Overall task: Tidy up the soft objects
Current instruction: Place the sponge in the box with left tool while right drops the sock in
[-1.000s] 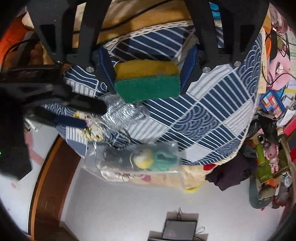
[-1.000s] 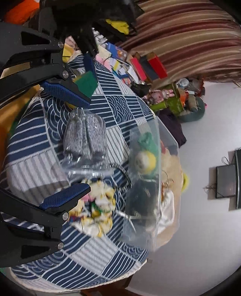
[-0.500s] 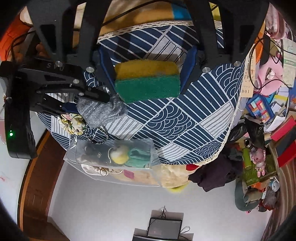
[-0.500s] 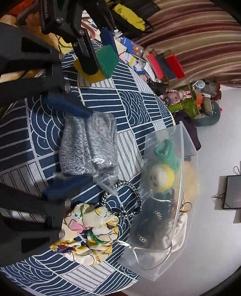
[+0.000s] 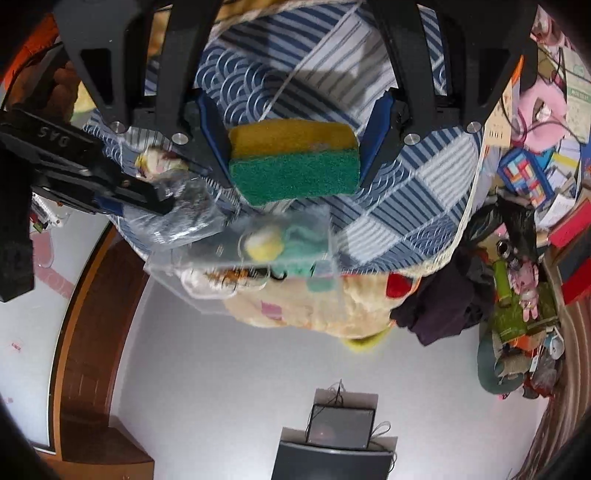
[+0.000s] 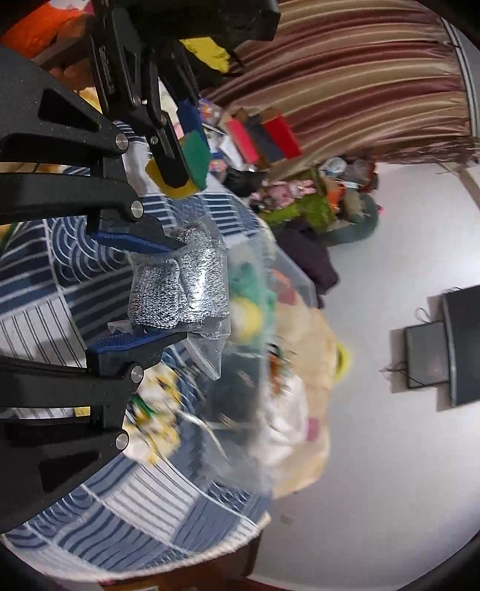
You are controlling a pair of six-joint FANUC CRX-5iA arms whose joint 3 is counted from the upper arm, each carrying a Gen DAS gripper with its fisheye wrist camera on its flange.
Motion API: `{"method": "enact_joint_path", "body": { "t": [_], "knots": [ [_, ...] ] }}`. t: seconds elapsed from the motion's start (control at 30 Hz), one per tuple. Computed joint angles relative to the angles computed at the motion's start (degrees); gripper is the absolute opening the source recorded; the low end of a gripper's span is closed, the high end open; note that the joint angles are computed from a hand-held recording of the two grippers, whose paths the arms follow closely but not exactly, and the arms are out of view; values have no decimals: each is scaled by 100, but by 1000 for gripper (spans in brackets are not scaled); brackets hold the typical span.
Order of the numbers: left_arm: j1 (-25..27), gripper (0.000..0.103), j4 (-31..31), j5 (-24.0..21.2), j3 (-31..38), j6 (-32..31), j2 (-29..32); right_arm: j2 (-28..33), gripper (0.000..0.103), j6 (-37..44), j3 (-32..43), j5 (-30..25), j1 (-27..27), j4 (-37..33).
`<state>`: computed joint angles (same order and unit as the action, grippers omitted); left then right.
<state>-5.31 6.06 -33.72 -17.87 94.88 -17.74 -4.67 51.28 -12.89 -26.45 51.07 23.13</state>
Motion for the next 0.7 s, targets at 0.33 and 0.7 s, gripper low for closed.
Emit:
{"method": "enact_joint_path", "body": {
  "t": [0.33,0.7],
  "knots": [
    [-103,65,-64,396,637,-197,543,-18,35,-1807,-320,661,-481,1861],
    [162,65,785,222,1390,-880,1579,932,35,-21,1037,76,-617,238]
  ]
}}
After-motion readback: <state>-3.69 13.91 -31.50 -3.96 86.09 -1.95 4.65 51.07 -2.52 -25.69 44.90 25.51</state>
